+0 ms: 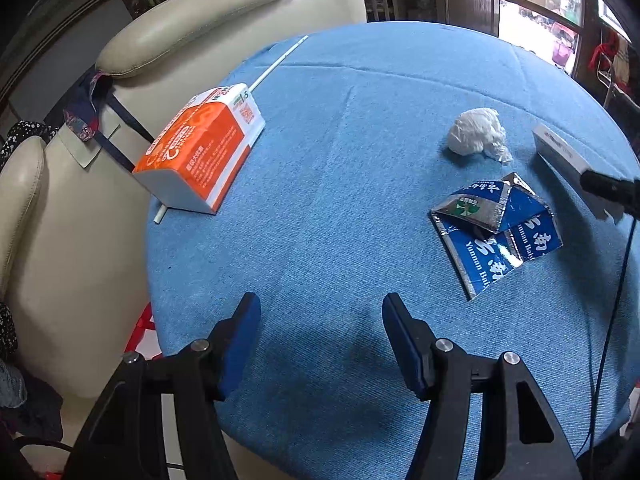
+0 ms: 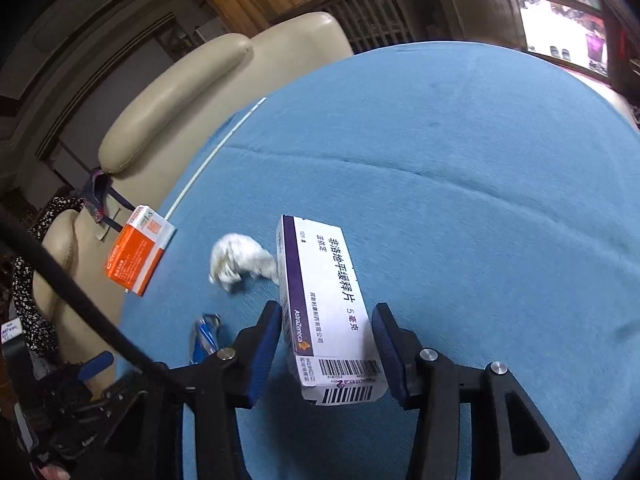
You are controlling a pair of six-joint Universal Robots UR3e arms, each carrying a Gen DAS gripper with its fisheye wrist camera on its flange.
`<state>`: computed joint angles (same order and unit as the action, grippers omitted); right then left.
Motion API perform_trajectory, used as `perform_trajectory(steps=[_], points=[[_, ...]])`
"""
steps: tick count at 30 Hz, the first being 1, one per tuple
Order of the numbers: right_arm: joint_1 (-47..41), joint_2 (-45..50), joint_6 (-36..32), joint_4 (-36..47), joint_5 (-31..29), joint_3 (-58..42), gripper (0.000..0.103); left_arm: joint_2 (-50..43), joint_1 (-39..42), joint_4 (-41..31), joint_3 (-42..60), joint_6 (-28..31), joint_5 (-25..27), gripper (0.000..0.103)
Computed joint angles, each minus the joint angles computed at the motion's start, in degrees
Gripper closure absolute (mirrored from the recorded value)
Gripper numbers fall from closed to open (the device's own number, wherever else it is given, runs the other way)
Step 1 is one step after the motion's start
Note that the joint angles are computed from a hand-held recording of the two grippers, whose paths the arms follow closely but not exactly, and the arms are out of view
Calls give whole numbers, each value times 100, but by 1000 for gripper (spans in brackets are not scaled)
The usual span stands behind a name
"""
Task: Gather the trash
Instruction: 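Reach the right tool to the white medicine box and close on it, then grasp the crumpled white tissue with the left tool while the right tool holds the box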
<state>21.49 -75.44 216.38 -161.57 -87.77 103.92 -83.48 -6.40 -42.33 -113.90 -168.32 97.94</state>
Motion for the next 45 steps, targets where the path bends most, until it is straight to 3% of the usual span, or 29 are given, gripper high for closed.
perform_trajectory(steps=[10, 16, 23, 30, 32, 38, 41, 43, 45], points=[[425, -1054, 150, 273, -570, 1113, 53, -393, -131, 175, 413, 170, -155, 39], [702, -1129, 149, 482, -876, 1131, 48, -1010, -296, 51, 1176, 134, -194, 39], [700, -920, 48, 693, -796, 871, 45, -2334, -597, -493, 3126, 200, -426, 39], [735, -869, 40, 730, -772, 785, 40, -4262, -897, -1804, 5903, 4, -729, 39], [751, -859, 20, 748, -781, 768, 40, -4692, -886, -2234, 6623, -54, -1029, 39], [832, -779, -106, 903, -904, 617, 40, -5253, -944, -2690, 7419, -167, -1448, 40], [1029, -565, -240, 1150, -1247, 310, 42, -5471, -936, -3027, 7708, -251, -1618, 66], [1209, -395, -328, 1386, -1575, 52, 54, -5324, -917, -2746, 7378, -308, -1654, 68], [1253, -391, -388, 1373, -1599, 58, 55, -5162, -944, -2606, 7130, -307, -1609, 77]])
